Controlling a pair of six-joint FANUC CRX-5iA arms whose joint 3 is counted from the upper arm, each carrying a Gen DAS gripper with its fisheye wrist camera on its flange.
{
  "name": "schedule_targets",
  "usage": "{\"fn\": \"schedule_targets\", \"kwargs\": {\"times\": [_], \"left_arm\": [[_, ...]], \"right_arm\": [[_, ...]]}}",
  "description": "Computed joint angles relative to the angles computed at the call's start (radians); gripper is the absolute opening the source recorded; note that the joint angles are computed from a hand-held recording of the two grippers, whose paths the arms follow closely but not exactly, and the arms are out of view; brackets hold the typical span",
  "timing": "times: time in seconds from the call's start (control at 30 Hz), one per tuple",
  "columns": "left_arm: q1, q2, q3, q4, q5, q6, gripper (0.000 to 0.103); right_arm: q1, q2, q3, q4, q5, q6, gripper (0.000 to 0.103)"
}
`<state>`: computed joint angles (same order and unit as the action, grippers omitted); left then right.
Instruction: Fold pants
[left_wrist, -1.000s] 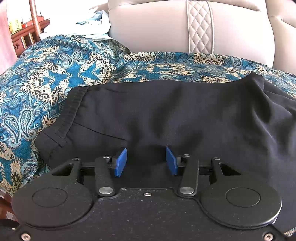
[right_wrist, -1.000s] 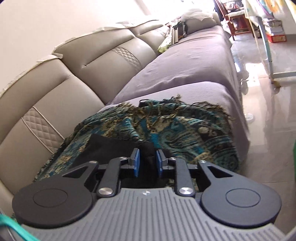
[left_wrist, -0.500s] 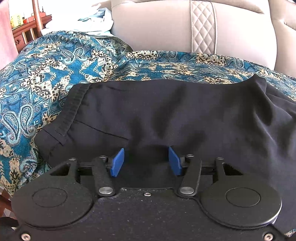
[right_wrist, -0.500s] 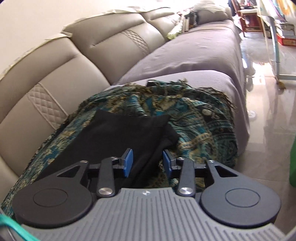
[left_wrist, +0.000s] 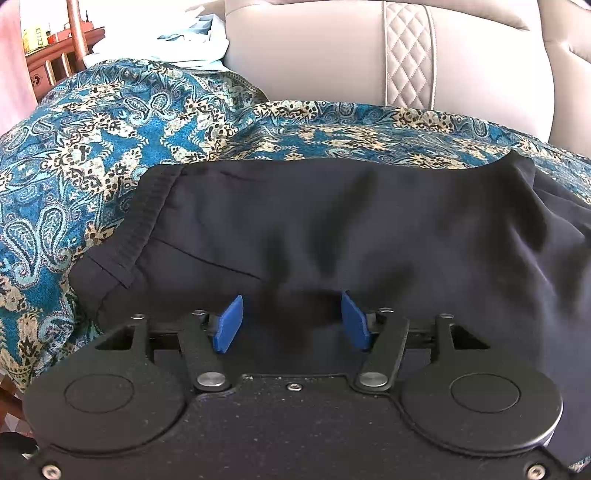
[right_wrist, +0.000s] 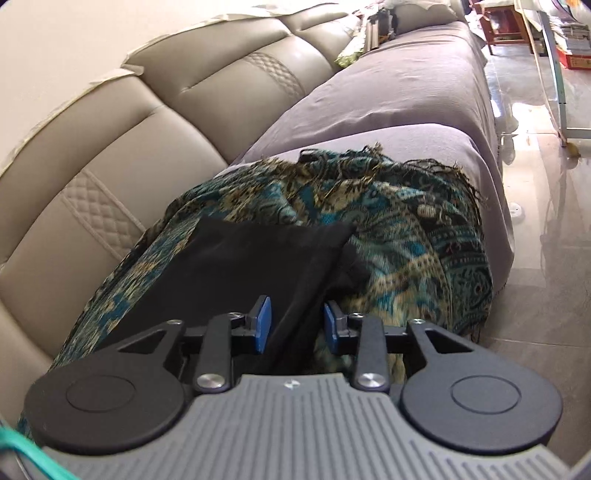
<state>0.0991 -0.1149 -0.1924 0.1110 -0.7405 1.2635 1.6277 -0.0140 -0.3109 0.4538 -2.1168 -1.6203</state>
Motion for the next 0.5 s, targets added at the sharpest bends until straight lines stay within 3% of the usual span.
{"fn": "schedule_targets", "kwargs": {"times": [0.17, 0.27, 0.43, 0.47, 0.5], "left_arm": [[0.003, 0.000, -0.002, 0.009, 0.002, -0.007, 0.059], [0.005, 0.000, -0.005, 0.017, 0.004, -0.011, 0.059], [0.008, 0.005, 0.000, 0.031, -0.004, -0.028, 0.059], [0.009, 0.007, 0.001, 0.035, -0.006, -0.038, 0.059], [0.010, 0.008, 0.001, 0.041, -0.007, -0.050, 0.059]], "right_arm": [[-0.023, -0.009, -0.014, -0.011, -0.032, 0.025, 0.038], [-0.056, 0.039, 0.031, 0.002, -0.062, 0.155, 0.036], [-0.117, 0.022, 0.029, -0.014, 0.004, 0.303, 0.040], [-0.133, 0.015, 0.030, -0.018, 0.006, 0.337, 0.035], [-0.153, 0.012, 0.042, -0.029, -0.001, 0.359, 0.016]]}}
